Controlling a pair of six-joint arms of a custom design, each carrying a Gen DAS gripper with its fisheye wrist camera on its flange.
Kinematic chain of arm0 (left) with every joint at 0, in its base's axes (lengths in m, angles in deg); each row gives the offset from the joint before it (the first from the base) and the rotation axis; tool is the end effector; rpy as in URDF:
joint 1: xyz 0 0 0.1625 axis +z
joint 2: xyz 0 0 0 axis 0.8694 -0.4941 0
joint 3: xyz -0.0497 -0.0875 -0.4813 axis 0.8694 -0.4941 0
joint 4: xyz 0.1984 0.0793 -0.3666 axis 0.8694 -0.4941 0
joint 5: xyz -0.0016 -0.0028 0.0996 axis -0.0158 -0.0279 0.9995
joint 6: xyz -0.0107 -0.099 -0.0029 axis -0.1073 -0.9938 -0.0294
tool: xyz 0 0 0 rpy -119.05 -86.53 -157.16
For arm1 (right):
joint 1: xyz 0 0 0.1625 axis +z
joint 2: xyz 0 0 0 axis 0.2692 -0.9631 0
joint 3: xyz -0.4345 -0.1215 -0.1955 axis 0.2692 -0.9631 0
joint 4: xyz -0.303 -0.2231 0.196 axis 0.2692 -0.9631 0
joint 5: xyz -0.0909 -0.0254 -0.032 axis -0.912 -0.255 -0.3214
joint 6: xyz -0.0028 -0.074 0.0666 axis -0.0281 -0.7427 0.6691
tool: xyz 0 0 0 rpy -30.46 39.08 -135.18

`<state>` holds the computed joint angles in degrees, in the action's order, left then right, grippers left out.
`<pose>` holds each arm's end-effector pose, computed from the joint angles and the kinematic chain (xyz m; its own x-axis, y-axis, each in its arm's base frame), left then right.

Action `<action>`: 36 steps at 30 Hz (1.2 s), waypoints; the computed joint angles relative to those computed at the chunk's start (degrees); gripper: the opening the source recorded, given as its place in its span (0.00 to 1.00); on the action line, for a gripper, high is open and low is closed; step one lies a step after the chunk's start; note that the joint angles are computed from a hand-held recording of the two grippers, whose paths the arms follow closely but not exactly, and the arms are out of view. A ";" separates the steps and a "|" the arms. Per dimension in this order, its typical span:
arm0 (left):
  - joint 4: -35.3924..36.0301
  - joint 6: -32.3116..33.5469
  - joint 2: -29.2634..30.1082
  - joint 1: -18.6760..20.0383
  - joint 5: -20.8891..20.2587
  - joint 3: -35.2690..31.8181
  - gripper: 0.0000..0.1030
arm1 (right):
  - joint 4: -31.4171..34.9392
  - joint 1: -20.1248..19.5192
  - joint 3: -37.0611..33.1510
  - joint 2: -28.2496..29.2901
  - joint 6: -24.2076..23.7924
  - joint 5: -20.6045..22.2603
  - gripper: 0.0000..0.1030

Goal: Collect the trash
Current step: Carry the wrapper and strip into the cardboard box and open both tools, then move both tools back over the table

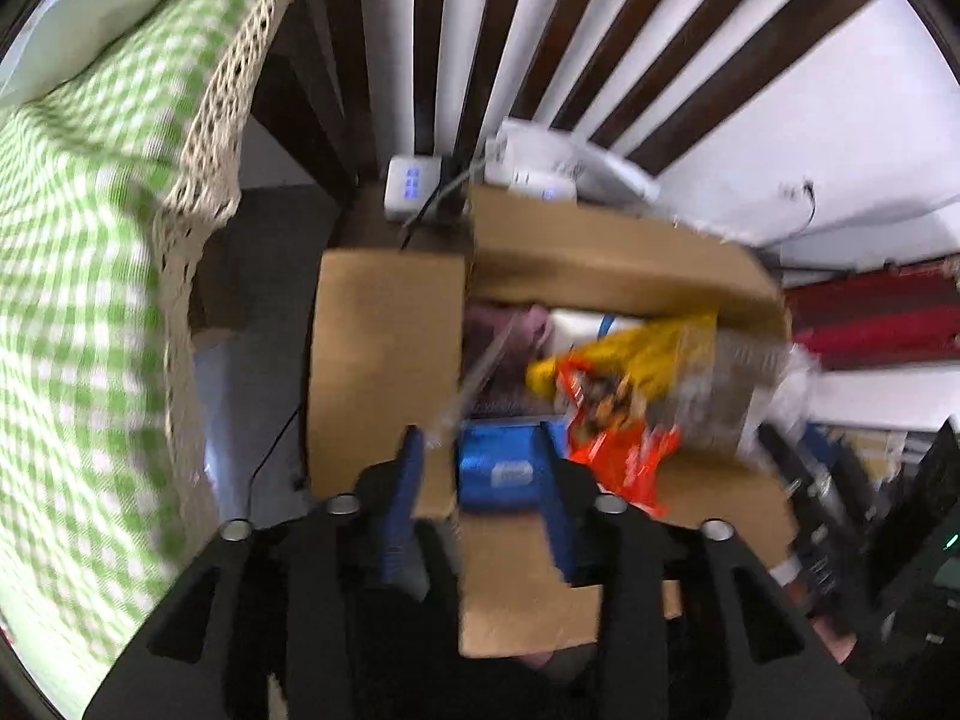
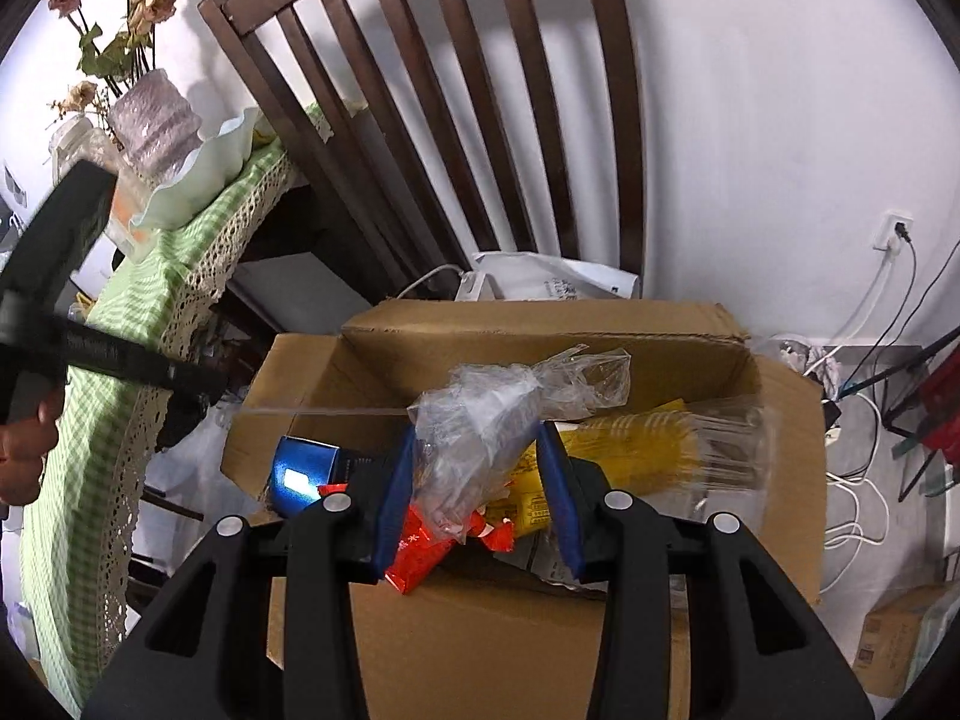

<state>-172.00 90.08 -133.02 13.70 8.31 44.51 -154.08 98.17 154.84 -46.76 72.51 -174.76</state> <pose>-0.0205 -0.7495 0.2853 -0.7776 0.3714 -0.5073 0.3014 0.9283 0.2177 0.3267 -0.5688 -0.0604 -0.8858 0.1691 0.4321 -0.1352 0.7967 -0.5890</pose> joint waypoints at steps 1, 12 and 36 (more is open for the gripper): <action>-0.23 0.18 -0.11 -0.06 -0.51 -0.02 0.37 | 0.36 -0.06 -0.22 0.12 -0.07 0.29 0.40; -9.06 7.39 -5.44 -1.92 -1.98 5.84 0.53 | -1.39 -0.83 -5.00 1.70 -0.91 6.10 0.63; -36.20 21.12 -19.45 1.03 -8.19 17.51 0.81 | 12.64 8.66 -16.88 5.65 -4.22 -13.33 0.71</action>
<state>-208.20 111.20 -152.47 14.73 0.12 62.01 -141.44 106.83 137.96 -41.11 68.29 -188.10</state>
